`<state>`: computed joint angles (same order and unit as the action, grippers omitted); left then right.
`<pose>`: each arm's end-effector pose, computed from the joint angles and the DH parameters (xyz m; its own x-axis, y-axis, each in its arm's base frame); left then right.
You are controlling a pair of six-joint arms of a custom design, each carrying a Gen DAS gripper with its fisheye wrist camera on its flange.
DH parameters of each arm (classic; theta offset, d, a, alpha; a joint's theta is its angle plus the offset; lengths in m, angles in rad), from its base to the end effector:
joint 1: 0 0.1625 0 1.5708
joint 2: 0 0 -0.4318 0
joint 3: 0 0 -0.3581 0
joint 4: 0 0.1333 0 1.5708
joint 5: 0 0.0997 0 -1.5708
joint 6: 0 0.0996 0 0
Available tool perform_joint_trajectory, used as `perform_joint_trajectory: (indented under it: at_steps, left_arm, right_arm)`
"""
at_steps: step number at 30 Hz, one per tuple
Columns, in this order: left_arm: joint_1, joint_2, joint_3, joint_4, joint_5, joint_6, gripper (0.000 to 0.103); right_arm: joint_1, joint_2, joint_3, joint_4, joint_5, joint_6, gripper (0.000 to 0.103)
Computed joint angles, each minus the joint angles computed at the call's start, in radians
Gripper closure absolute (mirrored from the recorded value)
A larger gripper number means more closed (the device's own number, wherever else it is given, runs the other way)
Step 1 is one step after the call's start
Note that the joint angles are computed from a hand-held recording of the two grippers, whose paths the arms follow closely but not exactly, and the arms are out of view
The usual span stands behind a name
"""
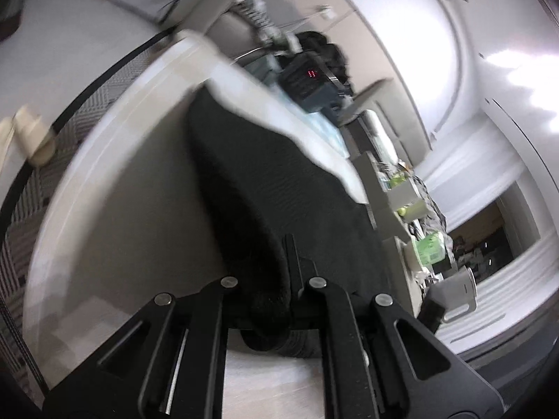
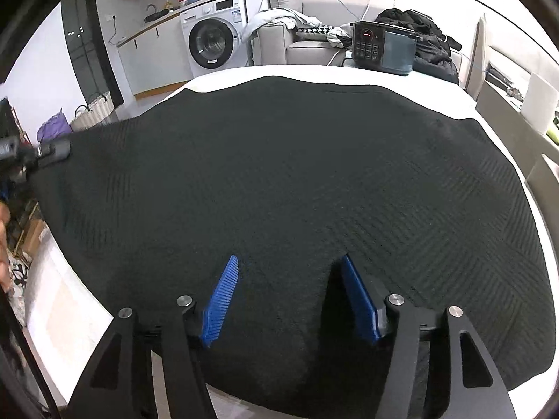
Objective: Fold small clothes
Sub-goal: 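Lift and fold the sweater edge with the left gripper toward the right gripper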
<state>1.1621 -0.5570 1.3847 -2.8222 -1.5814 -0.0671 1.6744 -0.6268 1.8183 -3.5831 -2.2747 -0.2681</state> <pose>-0.1730 -0.7322 0.0773 -0.9381 0.3444 0.0372 0.3001 0.8615 -0.4096 0.1311 -0.5955 0.1043 -0.7597 0.1986 0.6192 -0.2818 0.7576 -0.5887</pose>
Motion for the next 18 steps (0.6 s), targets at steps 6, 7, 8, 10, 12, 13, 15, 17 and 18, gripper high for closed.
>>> perform_joint_trajectory:
  at_steps: [6,7,8,10,12,13,15,17,18]
  left_arm:
    - [-0.111,0.079,-0.150,0.096,-0.021,0.100,0.097]
    - [-0.133,0.102,-0.182,0.121,-0.032,0.122,0.097]
    - [-0.156,0.132,-0.223,0.156,-0.047,0.143,0.097]
    - [-0.193,0.192,-0.300,0.228,-0.078,0.171,0.097]
    - [-0.228,0.262,-0.379,0.308,-0.106,0.184,0.097]
    - [-0.246,0.300,-0.419,0.362,-0.119,0.192,0.096]
    - [-0.273,0.371,-0.488,0.486,-0.118,0.177,0.090]
    - [-0.275,0.410,-0.518,0.587,-0.151,0.176,0.079]
    - [-0.272,0.413,-0.511,0.612,-0.160,0.176,0.075]
  right_arm:
    - [-0.014,-0.060,0.074,-0.038,0.081,0.043,0.040]
    - [-0.016,-0.071,0.091,-0.062,0.080,0.045,0.040]
    - [-0.020,-0.088,0.113,-0.087,0.081,0.045,0.040]
    - [-0.027,-0.126,0.161,-0.144,0.060,0.050,0.040]
    - [-0.036,-0.158,0.204,-0.192,0.037,0.057,0.040]
    - [-0.044,-0.178,0.231,-0.220,0.024,0.062,0.040]
    - [-0.067,-0.219,0.287,-0.269,-0.011,0.079,0.039]
    - [-0.092,-0.249,0.325,-0.285,-0.038,0.102,0.039]
    - [-0.100,-0.258,0.337,-0.287,-0.043,0.113,0.039]
